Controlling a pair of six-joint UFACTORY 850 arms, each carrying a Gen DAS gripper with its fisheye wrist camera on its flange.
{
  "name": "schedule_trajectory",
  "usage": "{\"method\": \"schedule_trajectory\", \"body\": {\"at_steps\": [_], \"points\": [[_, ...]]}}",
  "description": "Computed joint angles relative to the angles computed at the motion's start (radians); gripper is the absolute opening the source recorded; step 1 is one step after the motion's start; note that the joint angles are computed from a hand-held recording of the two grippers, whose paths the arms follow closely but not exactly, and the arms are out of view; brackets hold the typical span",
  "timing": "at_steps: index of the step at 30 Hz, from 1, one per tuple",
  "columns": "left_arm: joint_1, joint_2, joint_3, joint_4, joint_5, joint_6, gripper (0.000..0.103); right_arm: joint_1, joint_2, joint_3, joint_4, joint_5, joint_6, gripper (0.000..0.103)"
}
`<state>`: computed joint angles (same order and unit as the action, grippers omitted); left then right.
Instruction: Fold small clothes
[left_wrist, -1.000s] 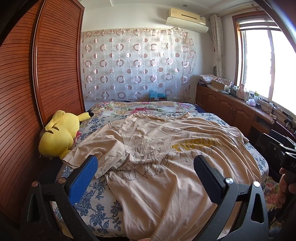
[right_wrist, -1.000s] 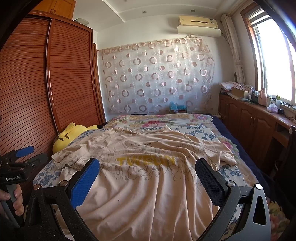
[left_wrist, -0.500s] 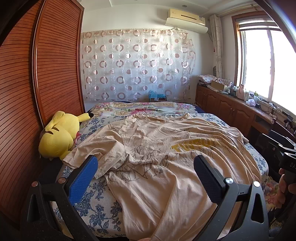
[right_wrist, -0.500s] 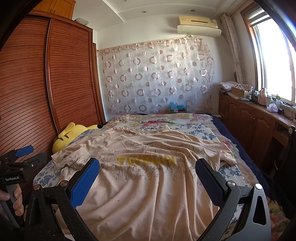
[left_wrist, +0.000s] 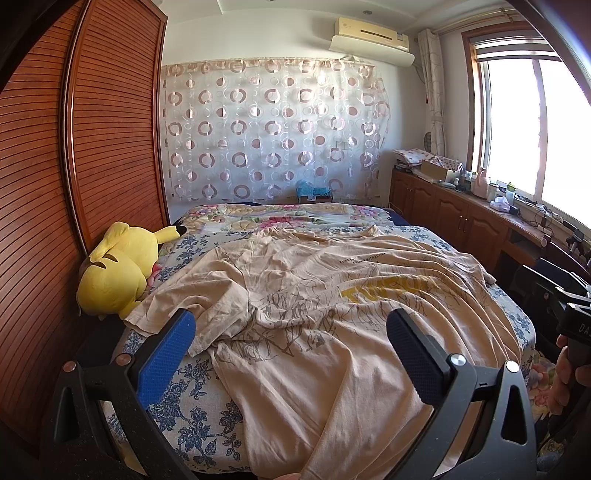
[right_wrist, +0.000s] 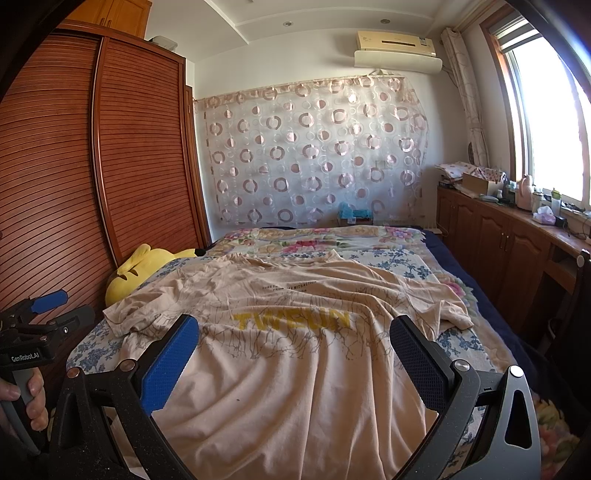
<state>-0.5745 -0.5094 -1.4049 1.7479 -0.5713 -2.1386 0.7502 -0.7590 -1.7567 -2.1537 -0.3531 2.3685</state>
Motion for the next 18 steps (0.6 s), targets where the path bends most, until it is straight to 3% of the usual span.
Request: {"method": "schedule_trajectory", "body": {"at_steps": [18], "points": [[0.000, 0.000, 0.000, 0.002, -0.001, -0.001, 0.103, 0.000, -0.002, -0.004, 0.003, 0.003, -0.002, 0.103]]}}
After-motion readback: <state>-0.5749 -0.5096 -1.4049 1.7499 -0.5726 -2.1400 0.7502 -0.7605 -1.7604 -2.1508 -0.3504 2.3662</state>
